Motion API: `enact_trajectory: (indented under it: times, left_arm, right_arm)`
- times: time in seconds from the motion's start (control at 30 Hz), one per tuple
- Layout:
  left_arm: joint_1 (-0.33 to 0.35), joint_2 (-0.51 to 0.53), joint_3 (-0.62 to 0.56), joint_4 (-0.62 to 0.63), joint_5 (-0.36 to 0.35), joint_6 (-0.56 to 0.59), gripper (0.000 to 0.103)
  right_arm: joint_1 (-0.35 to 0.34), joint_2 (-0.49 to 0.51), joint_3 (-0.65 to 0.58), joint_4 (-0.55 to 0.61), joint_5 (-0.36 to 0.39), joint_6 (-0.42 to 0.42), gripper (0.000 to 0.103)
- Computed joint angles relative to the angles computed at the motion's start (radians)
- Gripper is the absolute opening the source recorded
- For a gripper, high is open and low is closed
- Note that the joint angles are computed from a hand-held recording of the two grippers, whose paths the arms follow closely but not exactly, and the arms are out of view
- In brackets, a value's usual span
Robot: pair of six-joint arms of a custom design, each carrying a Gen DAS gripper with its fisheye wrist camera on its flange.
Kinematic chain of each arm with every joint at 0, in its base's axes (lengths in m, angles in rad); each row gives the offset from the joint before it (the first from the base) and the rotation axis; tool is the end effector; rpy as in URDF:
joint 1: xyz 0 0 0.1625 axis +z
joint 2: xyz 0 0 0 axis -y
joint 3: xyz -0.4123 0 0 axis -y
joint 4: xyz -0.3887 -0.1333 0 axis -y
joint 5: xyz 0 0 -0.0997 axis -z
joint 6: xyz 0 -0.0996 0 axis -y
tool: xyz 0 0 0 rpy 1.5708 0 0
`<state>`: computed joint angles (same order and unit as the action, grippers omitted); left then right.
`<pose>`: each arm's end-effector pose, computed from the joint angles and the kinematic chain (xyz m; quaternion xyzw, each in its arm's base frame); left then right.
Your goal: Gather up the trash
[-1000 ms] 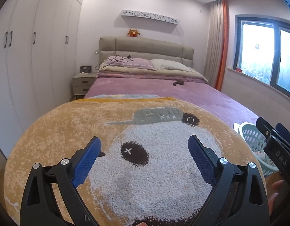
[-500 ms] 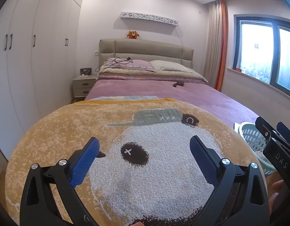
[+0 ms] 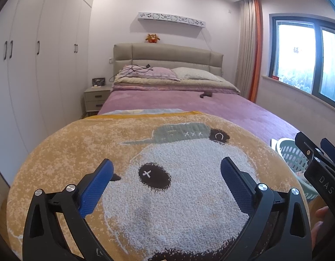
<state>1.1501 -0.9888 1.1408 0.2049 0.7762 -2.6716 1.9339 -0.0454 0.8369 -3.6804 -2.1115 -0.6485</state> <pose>-0.0754 -0.6689 0.3303 0.1271 0.7786 -0.5179 0.3307 0.3582 -0.7118 -0.0201 0.2261 -0.7457 0.5541 0.2929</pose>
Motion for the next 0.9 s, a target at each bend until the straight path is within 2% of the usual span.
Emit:
enact_trajectory:
  times: [0.9]
  left_arm:
    - [-0.004,0.006,-0.005,0.007,-0.011,-0.006,0.096]
  right_arm:
    - [0.001,0.001,-0.004,0.002,-0.009,0.001,0.084]
